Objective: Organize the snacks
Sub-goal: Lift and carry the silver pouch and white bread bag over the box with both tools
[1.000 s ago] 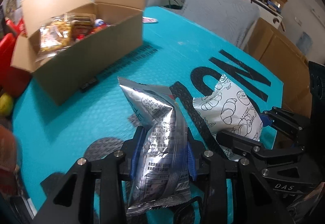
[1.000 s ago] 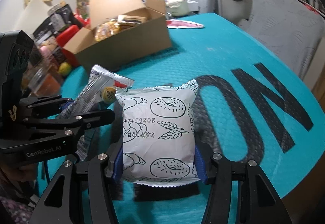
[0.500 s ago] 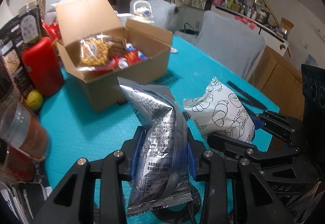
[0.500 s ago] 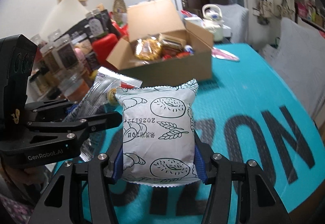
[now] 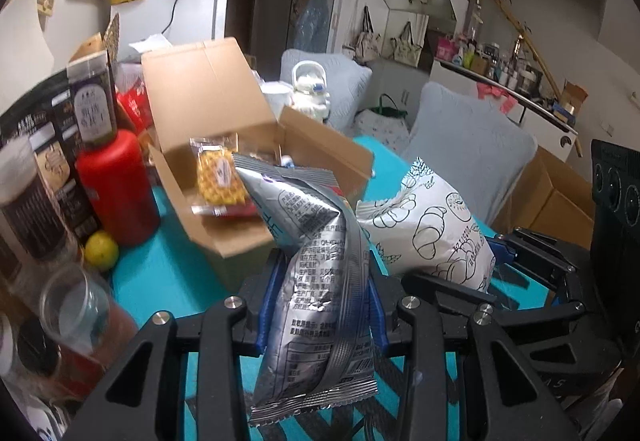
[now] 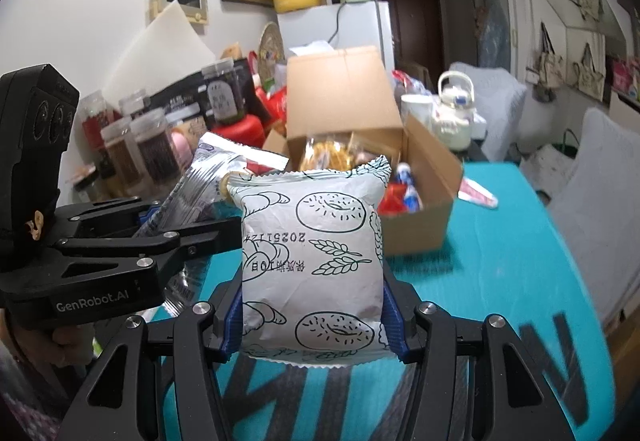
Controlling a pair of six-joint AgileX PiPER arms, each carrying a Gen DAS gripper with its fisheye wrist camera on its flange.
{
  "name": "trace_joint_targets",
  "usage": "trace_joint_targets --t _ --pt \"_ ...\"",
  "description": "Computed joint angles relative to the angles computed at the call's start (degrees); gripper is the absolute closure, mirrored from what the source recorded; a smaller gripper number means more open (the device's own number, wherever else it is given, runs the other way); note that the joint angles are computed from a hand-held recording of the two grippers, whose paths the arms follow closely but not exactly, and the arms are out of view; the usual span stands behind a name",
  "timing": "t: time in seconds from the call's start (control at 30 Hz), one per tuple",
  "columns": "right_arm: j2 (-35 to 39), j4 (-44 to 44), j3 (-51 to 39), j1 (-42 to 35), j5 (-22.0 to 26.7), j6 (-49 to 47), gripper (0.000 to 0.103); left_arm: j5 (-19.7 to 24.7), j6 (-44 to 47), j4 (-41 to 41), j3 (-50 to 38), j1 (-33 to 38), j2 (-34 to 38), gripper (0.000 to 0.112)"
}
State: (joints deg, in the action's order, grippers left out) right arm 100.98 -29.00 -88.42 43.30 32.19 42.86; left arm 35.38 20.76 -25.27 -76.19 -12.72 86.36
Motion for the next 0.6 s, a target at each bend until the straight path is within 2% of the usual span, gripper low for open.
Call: trace_joint_targets --t 0.4,0.6 --pt "8.5 10.6 -18.8 -6.3 3.6 -17.6 0.048 2.4 -1.3 0.0 -17.2 1.5 9.9 0.075" --pt "15.7 15.9 -31.8 -9.2 7.5 -25.2 0.048 4.4 -6.8 5.3 -28.4 1.2 16.8 0.075"
